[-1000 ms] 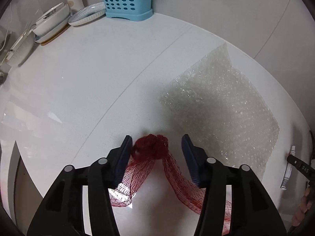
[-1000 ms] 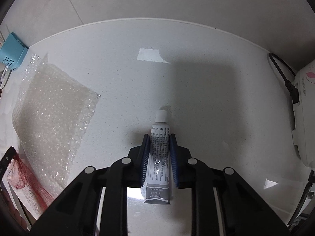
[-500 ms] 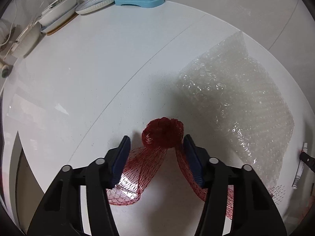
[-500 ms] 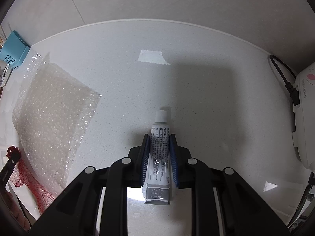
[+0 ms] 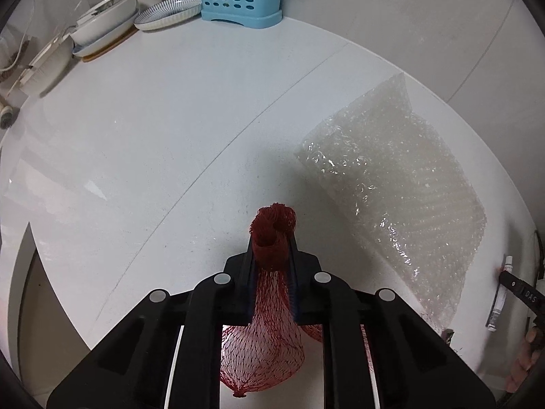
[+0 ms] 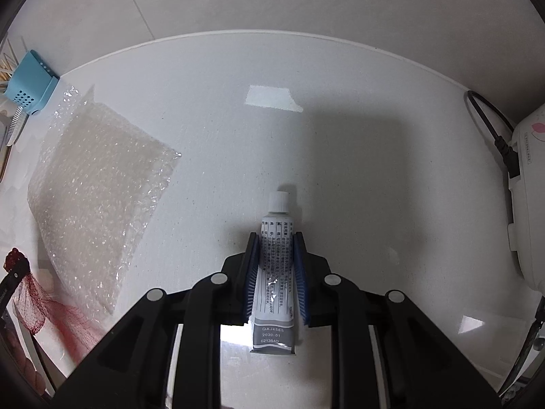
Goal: Collect trash
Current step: 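Lift the red net and white tube and carry both down over the wastebasket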
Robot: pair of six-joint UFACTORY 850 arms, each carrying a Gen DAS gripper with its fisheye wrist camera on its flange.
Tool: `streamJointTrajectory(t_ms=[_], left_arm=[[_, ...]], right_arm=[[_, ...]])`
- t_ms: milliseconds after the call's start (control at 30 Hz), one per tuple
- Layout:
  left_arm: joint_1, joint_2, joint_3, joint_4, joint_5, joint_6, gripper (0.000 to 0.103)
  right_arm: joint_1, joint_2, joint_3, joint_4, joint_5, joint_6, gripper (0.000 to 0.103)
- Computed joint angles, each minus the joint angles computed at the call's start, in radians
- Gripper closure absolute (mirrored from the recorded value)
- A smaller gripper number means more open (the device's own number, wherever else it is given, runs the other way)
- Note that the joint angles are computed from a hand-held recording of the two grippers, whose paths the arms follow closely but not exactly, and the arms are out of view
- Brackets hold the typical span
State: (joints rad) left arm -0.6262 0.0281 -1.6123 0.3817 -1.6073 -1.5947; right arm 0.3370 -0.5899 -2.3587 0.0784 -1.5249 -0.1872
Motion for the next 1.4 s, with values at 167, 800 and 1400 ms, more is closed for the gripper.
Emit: streamJointTrajectory(t_ms=[167, 800, 1400], left_arm=[[-0.034, -0.019, -0.059, 0.04, -0.039, -0.005, 0.089], [-0.178, -0.05, -0.203, 0.131, -0.149, 0.008, 0.089], [-0.355, -0.003, -0.26, 0.229, -0.196, 0.045, 0.089]], right_arm=[[-0.004, 0.034, 0.024, 0.011, 0.016, -0.012, 0.084], [-0.048, 0.244, 0.188, 0.105, 0.109, -0.072, 0.084], [-0.058, 0.541, 0.418, 0.165, 0.199, -0.028, 0.084]])
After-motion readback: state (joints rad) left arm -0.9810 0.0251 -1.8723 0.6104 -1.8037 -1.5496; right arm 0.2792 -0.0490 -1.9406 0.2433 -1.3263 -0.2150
